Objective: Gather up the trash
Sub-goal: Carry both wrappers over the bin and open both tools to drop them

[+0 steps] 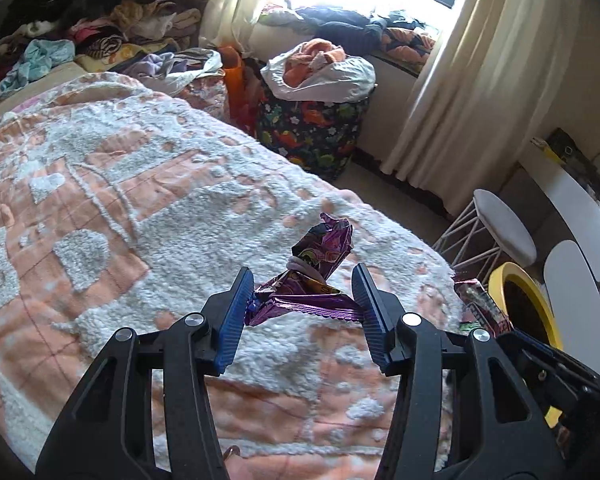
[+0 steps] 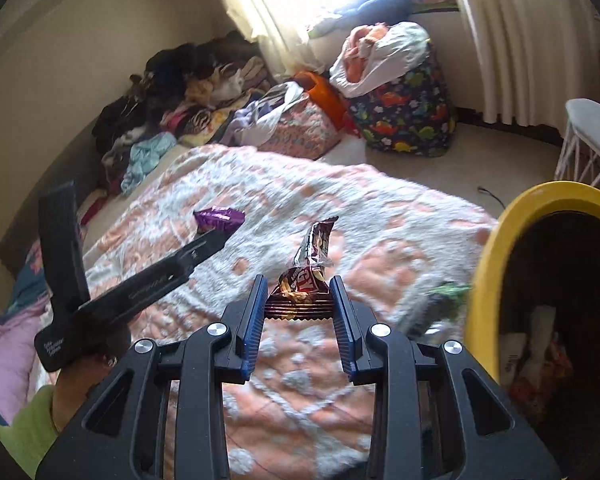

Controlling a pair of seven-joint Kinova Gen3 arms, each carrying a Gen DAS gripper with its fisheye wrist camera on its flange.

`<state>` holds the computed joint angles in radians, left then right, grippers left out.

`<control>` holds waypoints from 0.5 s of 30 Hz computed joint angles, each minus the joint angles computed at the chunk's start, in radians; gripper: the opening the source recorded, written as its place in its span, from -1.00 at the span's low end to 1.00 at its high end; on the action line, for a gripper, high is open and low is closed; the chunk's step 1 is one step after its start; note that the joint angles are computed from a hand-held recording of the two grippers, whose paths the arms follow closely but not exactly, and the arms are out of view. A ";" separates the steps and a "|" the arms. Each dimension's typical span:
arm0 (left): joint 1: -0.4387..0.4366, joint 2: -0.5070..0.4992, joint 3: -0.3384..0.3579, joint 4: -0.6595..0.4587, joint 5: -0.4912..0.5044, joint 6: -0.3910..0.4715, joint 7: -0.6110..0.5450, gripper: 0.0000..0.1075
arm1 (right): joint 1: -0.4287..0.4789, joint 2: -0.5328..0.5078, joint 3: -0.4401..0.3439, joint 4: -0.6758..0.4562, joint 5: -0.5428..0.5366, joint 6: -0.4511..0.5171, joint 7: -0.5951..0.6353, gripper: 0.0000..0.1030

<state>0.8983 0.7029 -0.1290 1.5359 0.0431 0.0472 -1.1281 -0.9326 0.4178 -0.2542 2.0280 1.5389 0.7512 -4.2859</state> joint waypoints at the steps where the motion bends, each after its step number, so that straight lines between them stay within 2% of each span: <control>1: 0.020 0.001 -0.012 -0.007 -0.003 0.003 -0.002 -0.20 | -0.006 -0.011 -0.001 0.014 -0.013 0.017 -0.011 -0.41; 15: 0.078 0.003 0.046 -0.067 -0.055 0.022 -0.072 -0.20 | -0.035 -0.101 -0.041 0.190 -0.120 0.151 -0.208 -0.41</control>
<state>0.9766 0.7054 -0.0833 1.4693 -0.0116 0.0691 -1.2001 -0.9678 0.3171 -0.2948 2.2179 1.4189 0.9026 -4.4942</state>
